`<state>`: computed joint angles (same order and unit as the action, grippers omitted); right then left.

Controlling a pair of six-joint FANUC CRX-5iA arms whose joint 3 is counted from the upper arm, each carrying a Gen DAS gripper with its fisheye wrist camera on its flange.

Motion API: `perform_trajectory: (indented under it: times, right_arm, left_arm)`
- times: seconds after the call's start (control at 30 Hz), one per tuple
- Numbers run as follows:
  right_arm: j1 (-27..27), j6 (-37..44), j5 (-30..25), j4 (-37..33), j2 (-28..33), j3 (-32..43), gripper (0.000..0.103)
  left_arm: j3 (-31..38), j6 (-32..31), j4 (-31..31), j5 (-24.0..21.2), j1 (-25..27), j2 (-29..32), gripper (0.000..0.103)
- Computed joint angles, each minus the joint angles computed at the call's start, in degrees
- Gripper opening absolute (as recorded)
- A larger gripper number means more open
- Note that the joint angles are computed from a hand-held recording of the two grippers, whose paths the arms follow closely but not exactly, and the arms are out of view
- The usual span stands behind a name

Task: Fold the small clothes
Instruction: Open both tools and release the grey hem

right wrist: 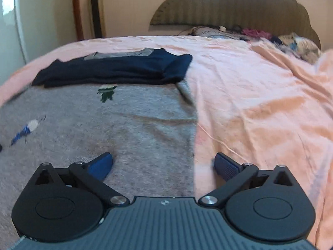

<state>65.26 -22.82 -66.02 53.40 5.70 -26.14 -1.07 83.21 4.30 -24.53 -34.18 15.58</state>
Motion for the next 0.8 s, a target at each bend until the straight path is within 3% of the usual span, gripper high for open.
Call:
perform_trajectory:
  times: [0.07,0.13,0.27,0.33,0.4,0.43,0.5,0.57,0.63,0.77,0.8]
  right_arm:
    - [-0.3,3.3,-0.4,-2.6,0.2,2.3,0.101]
    - [-0.9,-0.2,0.7,0.8,-0.7,2.2,0.094]
    - [-5.8,-4.7,7.1,11.0,-0.6,2.0,0.103]
    - [-9.3,-1.2,11.4,9.2,1.6,4.5,0.103]
    - [-11.2,4.8,11.5,2.1,4.9,8.9,0.102]
    - [-11.3,6.7,10.4,-0.3,6.4,10.1,0.101]
    - [-10.4,7.7,8.5,3.9,7.5,7.3,0.103]
    - [-10.8,2.3,10.9,6.8,4.6,3.0,0.103]
    - [-10.7,3.2,9.7,5.8,3.9,2.6,0.103]
    - [-9.4,6.3,6.3,2.7,5.3,5.8,0.102]
    - [-8.5,5.5,4.7,1.8,5.6,7.0,0.099]
  left_arm:
    - [2.0,0.8,-2.6,-2.2,-0.5,0.0,0.083]
    - [2.2,-1.2,-0.4,-0.5,-0.5,-0.1,0.083]
    - [10.1,0.2,-0.9,0.1,-1.7,5.6,0.083]
    - [17.2,2.6,-2.1,-4.1,-2.1,10.8,0.083]
    - [25.0,7.5,-6.7,-10.2,-2.8,15.6,0.083]
    - [25.5,7.4,-6.3,-10.3,-2.6,16.5,0.086]
    - [21.8,5.5,-4.7,-5.8,-1.7,15.3,0.09]
    - [19.9,4.3,-3.6,-4.9,-0.8,14.3,0.09]
    - [19.1,4.2,-2.8,-4.4,-0.2,14.0,0.091]
    - [22.9,11.6,-11.3,-8.8,-1.9,14.2,0.091]
    - [22.0,11.8,-10.8,-8.8,-2.0,13.3,0.09]
